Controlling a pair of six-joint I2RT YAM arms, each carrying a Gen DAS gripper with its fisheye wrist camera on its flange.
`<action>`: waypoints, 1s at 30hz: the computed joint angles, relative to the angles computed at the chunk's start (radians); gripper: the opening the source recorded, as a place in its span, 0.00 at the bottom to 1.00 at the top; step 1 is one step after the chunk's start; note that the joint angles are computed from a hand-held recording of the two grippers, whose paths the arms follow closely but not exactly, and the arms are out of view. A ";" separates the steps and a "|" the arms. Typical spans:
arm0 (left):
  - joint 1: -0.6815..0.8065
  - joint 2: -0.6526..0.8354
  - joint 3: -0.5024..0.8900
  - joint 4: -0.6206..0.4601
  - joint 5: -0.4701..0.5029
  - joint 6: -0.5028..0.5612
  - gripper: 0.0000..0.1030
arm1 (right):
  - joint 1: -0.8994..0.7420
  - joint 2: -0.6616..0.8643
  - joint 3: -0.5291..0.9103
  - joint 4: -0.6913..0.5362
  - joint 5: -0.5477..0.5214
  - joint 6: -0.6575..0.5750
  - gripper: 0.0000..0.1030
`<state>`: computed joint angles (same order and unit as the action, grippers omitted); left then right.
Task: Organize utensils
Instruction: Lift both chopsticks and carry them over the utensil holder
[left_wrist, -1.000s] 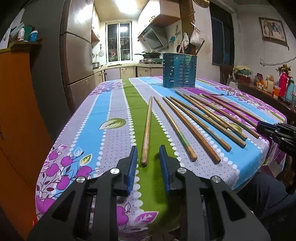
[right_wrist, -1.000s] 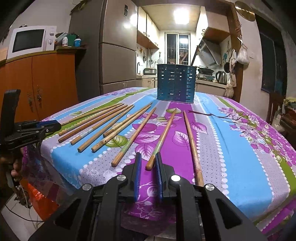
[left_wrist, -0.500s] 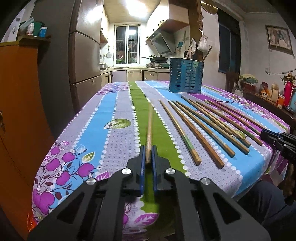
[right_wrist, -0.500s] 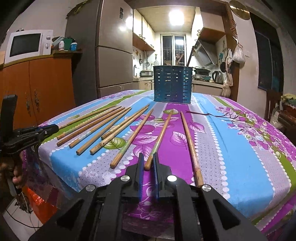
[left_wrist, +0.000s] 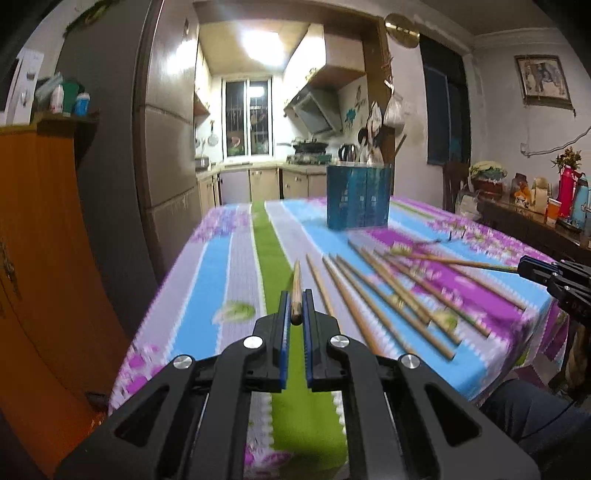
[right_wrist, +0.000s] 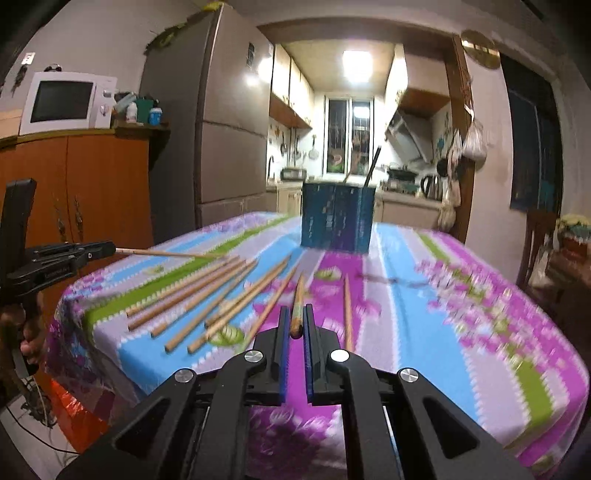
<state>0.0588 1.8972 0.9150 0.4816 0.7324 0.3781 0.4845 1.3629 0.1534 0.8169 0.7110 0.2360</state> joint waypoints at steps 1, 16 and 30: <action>-0.004 -0.012 0.007 -0.002 0.001 -0.006 0.05 | -0.003 -0.041 -0.002 -0.022 0.000 -0.015 0.08; -0.141 -0.056 0.305 -0.126 -0.060 -0.077 0.05 | -0.367 -0.270 0.310 -0.383 -0.456 -0.238 0.08; -0.239 0.055 0.659 -0.429 -0.095 -0.121 0.05 | -0.576 -0.091 0.684 -0.643 -0.742 -0.218 0.08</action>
<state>-0.1806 1.9519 1.5738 0.0522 0.6371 0.2573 -0.0913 1.2716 0.8374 0.1738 -0.0314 0.0177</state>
